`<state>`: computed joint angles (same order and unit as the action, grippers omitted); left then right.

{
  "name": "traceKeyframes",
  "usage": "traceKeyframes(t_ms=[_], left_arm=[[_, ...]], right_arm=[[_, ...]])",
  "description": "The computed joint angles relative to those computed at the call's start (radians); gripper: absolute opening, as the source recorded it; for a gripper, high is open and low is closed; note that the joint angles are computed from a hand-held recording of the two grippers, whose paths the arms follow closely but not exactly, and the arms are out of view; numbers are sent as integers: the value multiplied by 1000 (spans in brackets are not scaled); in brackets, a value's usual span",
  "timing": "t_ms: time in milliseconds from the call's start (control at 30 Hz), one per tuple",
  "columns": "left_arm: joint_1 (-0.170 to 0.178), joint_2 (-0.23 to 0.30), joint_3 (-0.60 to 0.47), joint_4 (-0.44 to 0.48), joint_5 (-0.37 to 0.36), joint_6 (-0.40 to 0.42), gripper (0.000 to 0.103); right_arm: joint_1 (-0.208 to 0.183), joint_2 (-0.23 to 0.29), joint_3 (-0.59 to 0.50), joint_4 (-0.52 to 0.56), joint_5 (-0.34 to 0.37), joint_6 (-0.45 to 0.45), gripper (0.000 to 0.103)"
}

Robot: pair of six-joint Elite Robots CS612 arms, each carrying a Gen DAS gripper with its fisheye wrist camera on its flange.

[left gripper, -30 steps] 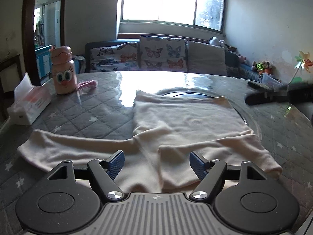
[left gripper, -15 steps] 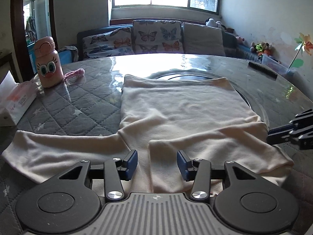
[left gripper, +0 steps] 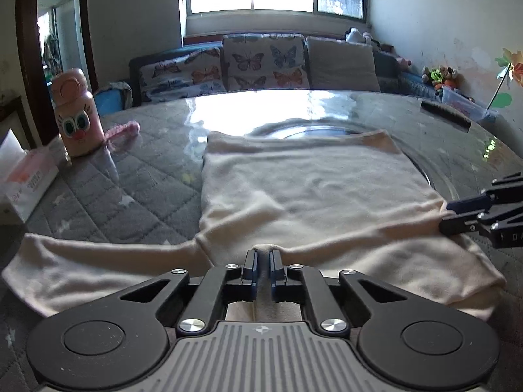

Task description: Fold clothes

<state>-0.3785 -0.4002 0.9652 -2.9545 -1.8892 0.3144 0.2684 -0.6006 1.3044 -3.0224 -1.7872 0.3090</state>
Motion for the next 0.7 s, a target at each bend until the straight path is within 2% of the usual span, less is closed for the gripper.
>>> traceKeyframes(t_ms=[100, 233, 267, 300, 333, 433, 600, 700], left_arm=[[1, 4, -3, -17, 0, 15, 8], [8, 1, -3, 19, -2, 11, 14], [11, -3, 6, 6, -7, 0, 18], [15, -8, 15, -9, -15, -12, 28], [19, -12, 23, -19, -22, -21, 32], [26, -23, 44, -26, -41, -23, 33], [28, -30, 74, -18, -31, 26, 34], [36, -31, 77, -40, -30, 2, 38]], right_arm=[[1, -1, 0, 2, -2, 2, 30], [12, -2, -2, -15, -21, -36, 33], [13, -4, -1, -20, -10, -43, 34], [15, -5, -1, -25, 0, -51, 33], [16, -7, 0, -30, 10, -59, 33], [22, 2, -18, -25, 36, -89, 33], [28, 24, -64, 2, 86, -112, 33], [32, 41, -100, 44, 121, -139, 33]])
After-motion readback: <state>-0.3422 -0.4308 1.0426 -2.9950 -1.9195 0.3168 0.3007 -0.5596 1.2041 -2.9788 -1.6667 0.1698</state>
